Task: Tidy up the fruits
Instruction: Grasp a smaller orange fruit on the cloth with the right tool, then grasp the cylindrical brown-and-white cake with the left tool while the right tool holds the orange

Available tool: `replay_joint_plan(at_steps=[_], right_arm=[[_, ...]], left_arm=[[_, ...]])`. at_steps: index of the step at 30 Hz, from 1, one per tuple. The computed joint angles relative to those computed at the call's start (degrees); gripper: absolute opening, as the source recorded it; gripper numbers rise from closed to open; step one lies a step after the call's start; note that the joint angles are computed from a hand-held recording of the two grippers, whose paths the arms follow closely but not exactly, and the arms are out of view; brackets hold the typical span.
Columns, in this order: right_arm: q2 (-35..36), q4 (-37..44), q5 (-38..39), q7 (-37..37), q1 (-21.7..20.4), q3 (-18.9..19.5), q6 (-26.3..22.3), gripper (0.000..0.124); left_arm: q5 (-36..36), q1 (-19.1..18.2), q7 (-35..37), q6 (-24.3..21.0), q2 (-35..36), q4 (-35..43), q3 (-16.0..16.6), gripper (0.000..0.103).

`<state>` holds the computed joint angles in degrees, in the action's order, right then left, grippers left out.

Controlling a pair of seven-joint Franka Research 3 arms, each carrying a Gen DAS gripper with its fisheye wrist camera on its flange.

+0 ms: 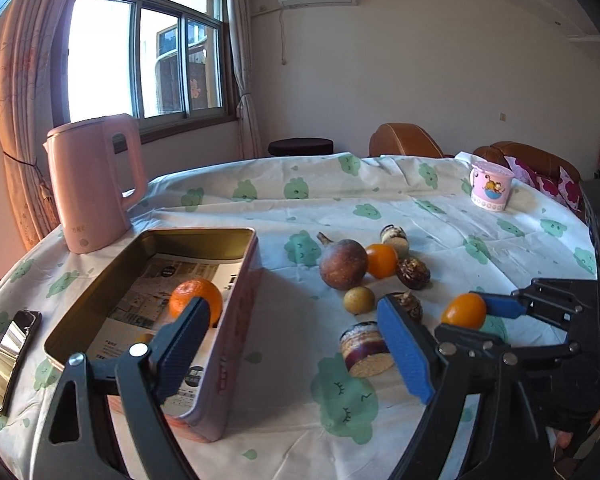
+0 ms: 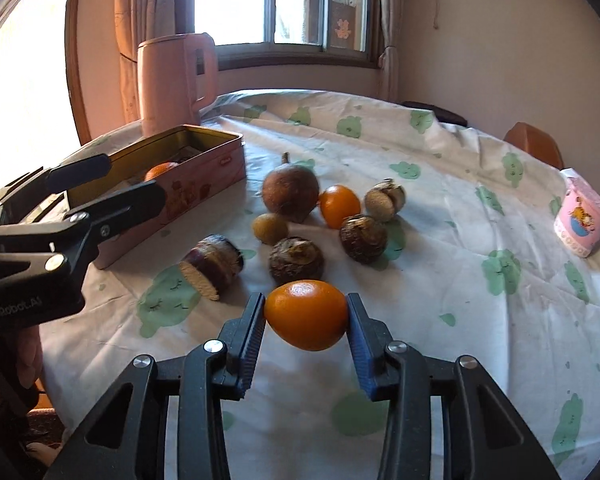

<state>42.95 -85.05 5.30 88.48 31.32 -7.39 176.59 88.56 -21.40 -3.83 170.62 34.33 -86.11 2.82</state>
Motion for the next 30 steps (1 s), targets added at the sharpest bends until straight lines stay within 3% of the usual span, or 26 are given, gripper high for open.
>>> replay_joint_plan(at_steps=[2,4,9,14,17,21,27,28,29,30], right_arm=[[0.2,-0.2,0.0,3.2,2.0,-3.8,0.2,0.042],[-0.1,0.0,1.2,3.4,-0.3,-1.9,-0.4,0.042],[-0.1,-0.4,0.2,5.3,1.0,-3.9,0.5,0.042],[-0.5,-1.4,0.0,4.9,0.6,-3.4,1.7,0.042],[-0.9,-2.3,0.5,3.9,-0.1,-2.2,2.6,0.042],[-1.2,-3.6,1.3,3.0,0.6,-2.7,4.6,0.042],[-1.6,-4.7,3.5,0.4,0.4,-1.8,7.3,0.042],[-1.6,-4.9,3.9,-0.1,0.5,-1.8,7.9,0.042],[-1.7,-5.2,4.3,-0.6,0.7,-1.8,8.6,0.042],[-1.8,-5.5,4.7,-1.1,1.0,-2.1,9.3,0.042]], left_arm=[[-6.4,1.2,8.0,0.5,1.5,1.2,-2.1,0.082],[-14.3,2.4,18.2,-0.3,3.1,2.1,-4.8,0.076],[-30.9,6.2,38.7,-5.4,7.3,5.5,-12.5,0.055],[-39.1,6.8,46.8,-6.9,8.2,6.1,-14.0,0.038],[-40.3,4.9,46.4,-5.5,7.5,5.0,-11.2,0.036],[-39.1,-0.3,42.2,-2.9,6.1,3.4,-4.1,0.036],[-38.4,-5.5,37.4,1.3,5.2,1.7,3.7,0.035],[-37.6,-6.5,35.9,2.3,5.1,1.4,5.2,0.032],[-36.9,-7.1,34.7,3.2,5.0,1.1,6.3,0.016],[-36.5,-7.5,33.9,3.9,5.0,1.0,7.0,0.015]])
